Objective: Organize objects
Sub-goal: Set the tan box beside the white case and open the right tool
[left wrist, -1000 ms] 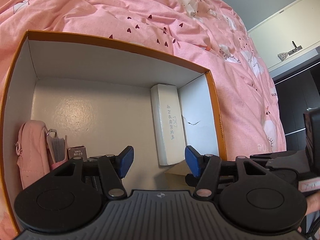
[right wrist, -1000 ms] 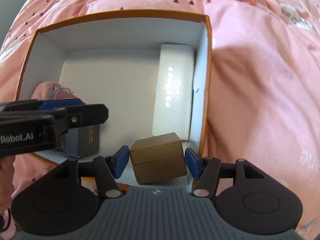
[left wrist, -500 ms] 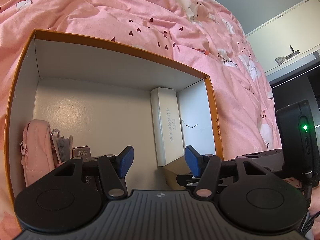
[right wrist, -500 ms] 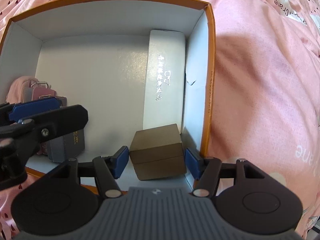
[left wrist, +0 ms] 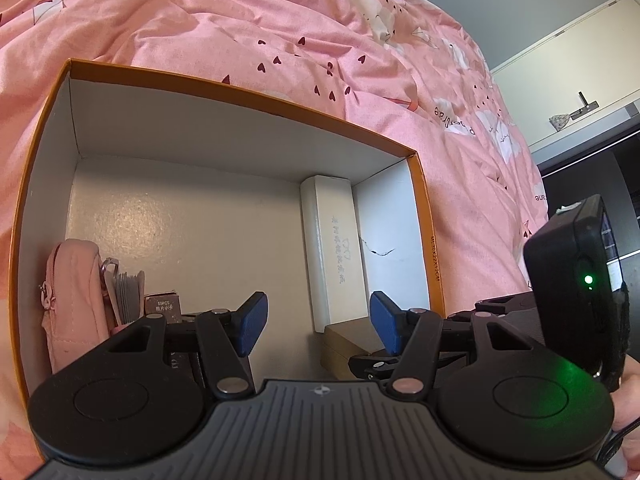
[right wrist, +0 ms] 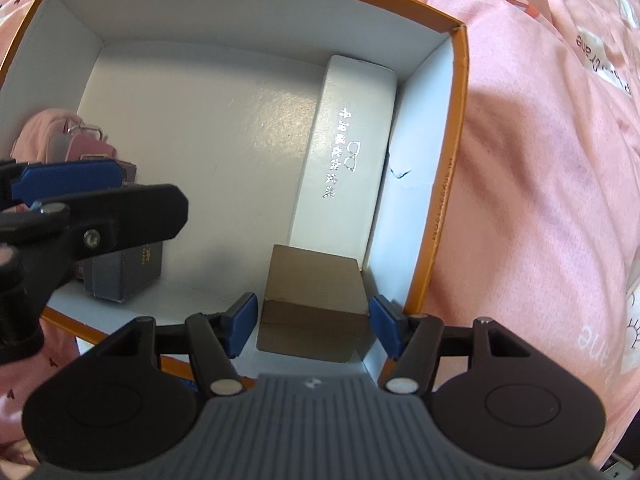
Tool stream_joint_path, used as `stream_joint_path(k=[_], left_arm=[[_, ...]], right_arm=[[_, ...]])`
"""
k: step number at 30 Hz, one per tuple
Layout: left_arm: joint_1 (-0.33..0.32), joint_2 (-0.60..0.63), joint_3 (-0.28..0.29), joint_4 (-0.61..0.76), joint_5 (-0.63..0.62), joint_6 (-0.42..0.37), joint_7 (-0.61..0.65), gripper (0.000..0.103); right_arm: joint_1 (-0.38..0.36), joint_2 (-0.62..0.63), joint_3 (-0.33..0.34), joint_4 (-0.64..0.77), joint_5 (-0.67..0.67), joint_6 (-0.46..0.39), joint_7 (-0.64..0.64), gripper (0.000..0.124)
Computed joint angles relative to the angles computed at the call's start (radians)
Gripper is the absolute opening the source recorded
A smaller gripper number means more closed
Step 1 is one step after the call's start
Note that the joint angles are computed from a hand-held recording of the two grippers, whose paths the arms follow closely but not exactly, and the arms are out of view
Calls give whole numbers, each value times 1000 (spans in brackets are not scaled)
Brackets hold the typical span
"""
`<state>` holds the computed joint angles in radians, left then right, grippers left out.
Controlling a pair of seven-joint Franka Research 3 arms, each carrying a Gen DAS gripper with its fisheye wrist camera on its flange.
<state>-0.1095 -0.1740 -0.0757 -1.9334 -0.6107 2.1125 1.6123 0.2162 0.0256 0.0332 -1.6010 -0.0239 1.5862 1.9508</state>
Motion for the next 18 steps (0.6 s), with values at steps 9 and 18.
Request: stream_joint_path(k=[9, 18], left_arm=[[4, -1, 3, -1, 0, 6, 3, 66], [16, 21, 4, 21, 15, 25, -8, 66]], right_arm=[[0, 66, -6, 95, 19, -62, -146, 63], [-16, 72, -21, 79, 55, 17, -142, 31]])
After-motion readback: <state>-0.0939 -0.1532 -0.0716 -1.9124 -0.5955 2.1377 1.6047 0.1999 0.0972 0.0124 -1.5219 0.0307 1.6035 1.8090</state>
